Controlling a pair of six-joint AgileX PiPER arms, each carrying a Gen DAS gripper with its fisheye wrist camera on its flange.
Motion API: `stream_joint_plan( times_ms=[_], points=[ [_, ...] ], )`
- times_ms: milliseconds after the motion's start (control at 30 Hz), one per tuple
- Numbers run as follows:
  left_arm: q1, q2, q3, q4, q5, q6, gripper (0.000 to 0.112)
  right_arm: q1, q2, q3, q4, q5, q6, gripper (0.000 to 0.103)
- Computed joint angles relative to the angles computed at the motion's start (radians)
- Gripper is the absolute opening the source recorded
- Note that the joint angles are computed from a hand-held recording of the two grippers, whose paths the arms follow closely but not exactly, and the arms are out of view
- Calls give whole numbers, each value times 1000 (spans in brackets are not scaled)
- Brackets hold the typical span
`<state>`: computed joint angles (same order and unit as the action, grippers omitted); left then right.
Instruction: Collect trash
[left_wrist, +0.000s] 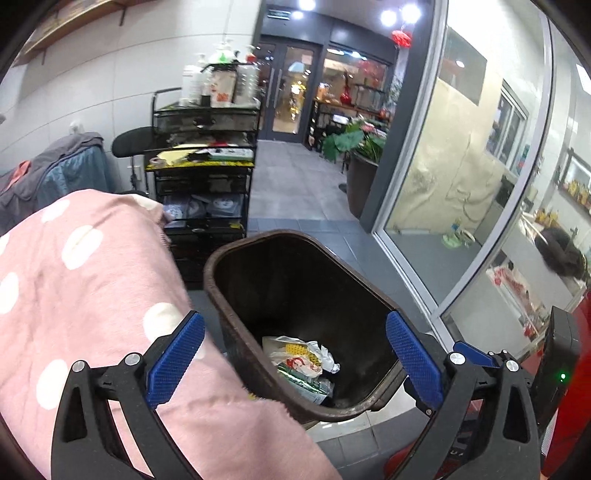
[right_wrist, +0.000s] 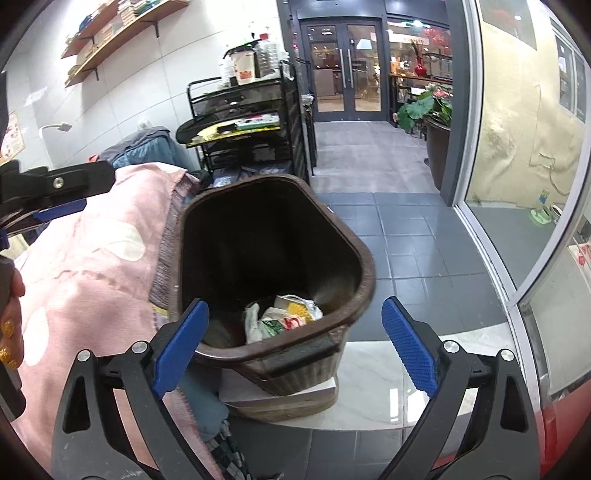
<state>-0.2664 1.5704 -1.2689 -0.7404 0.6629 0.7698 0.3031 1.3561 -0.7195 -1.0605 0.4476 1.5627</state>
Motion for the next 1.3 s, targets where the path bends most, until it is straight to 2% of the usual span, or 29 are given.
stream_joint_plan(
  times_ms=[267, 433, 500, 600, 733, 867, 1000, 1133, 1300],
  points=[
    [115, -130, 133, -104, -25, 129, 97, 83, 15, -56, -42, 39, 56, 96],
    [209, -209, 214, -134, -46, 205, 97, 156, 28, -92, -116, 77, 160, 96],
    [266, -236, 241, -170, -27, 243, 97, 207, 44, -112, -164, 113, 218, 96],
    [346, -279, 287, -235, -9, 317, 97, 316, 78, -148, -253, 213, 280, 96],
    [438, -364, 381, -297, -42, 390, 97, 448, 115, -199, -322, 299, 314, 97],
    [553, -460, 491, -418, -87, 506, 97, 550, 144, -230, -386, 363, 354, 97],
    [652, -533, 550, -409, -140, 479, 97, 626, 166, -250, -410, 387, 380, 97],
    [816, -581, 584, -446, -113, 496, 97, 719, 166, -247, -457, 442, 429, 97],
    [975, -624, 616, -509, -53, 557, 97, 822, 194, -278, -462, 511, 404, 97]
  ],
)
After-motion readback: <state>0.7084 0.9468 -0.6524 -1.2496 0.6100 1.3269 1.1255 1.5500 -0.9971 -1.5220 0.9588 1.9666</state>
